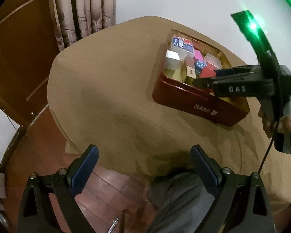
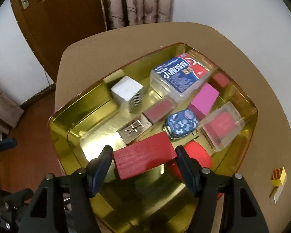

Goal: Organize rigid objects
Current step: 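Carry the red block into the tin and release it, then grasp the yellow cube with the left gripper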

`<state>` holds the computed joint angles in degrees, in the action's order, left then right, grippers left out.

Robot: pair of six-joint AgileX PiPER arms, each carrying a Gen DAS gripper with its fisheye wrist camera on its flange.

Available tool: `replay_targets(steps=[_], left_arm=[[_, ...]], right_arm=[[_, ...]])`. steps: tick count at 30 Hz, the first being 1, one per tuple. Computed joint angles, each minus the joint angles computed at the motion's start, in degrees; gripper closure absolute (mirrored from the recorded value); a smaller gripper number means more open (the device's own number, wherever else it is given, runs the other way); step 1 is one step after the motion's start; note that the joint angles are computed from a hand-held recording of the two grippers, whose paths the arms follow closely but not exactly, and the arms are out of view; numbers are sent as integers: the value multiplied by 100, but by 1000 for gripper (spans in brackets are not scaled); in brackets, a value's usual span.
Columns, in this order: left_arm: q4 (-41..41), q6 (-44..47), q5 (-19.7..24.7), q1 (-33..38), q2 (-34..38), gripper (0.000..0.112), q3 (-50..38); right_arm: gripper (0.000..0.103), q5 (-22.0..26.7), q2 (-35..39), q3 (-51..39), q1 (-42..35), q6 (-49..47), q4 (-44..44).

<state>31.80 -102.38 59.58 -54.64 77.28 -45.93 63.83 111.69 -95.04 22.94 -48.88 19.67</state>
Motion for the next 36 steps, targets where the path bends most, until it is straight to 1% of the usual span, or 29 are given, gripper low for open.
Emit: replay_targets(steps=[4,6,8,10,11,12,14,17,18,20,21,22,23,24,27,29,30,31,32,33,34,35,36], left_arm=[[-46,125,-42,17,129,19,-67],[-68,132,-36,-15,191,19,-103],[-50,143,12,-61,236,19,-144],[32,109,128,-128,291,19,-198],[94,75,217,-180,316,19,-230],[135,56,287,-221,319,19,-249],[285,-46,384,-327,241,19,-253],[573,-214,560,-560,152,19,-330],[660,-248,617,-645,159,19,-388],[864,-229,705,-819,190,19,-556],[970,-154,748,-893,255,19,-692],[1036,-28,764,-911,321,18,-820],[1102,203,750,-901,431,18,-1006],[1128,447,731,-855,570,18,-1225],[1167,1300,616,-618,1094,17,-2041],[984,2040,381,-315,1465,17,-2699],[905,2329,338,-182,1658,17,-3041],[824,2630,266,-31,1872,15,-3422],[652,2973,174,173,2148,14,-3885],[397,3316,275,359,2478,13,-4458],[147,3636,314,563,2832,13,-5031],[-147,3962,244,805,3211,13,-5604],[-384,4237,272,980,3597,13,-6177]], right_arm=[[33,217,308,-363,-142,-65,352],[33,439,492,-599,-215,-27,541],[33,471,588,-761,-243,28,614],[33,569,428,-752,-442,-34,822],[33,522,329,-715,-597,-71,1020],[33,378,185,-597,-775,-117,1215],[33,-136,-139,-240,-1214,-246,1565],[33,-1137,-612,430,-2004,-482,1770],[32,-1614,-708,683,-2338,-598,1763],[31,-2312,-661,882,-2772,-497,1432],[31,-2636,-493,851,-3013,-245,1056],[31,-2817,-293,749,-3230,-34,760],[31,-2946,-121,657,-3413,123,539],[31,-3120,135,505,-3639,427,123],[31,-3456,577,248,-3961,1146,-804],[31,-3584,754,189,-4154,1118,-829],[31,-3697,831,209,-4228,1140,-886],[31,-3689,895,176,-4267,1192,-950],[31,-3453,1011,-42,-4349,1136,-785],[30,-3243,1064,-201,-4454,906,-390],[28,-3156,1077,-252,-4536,664,-43],[27,-3093,1102,-304,-4606,548,209],[26,-3087,1111,-317,-4629,557,267]])
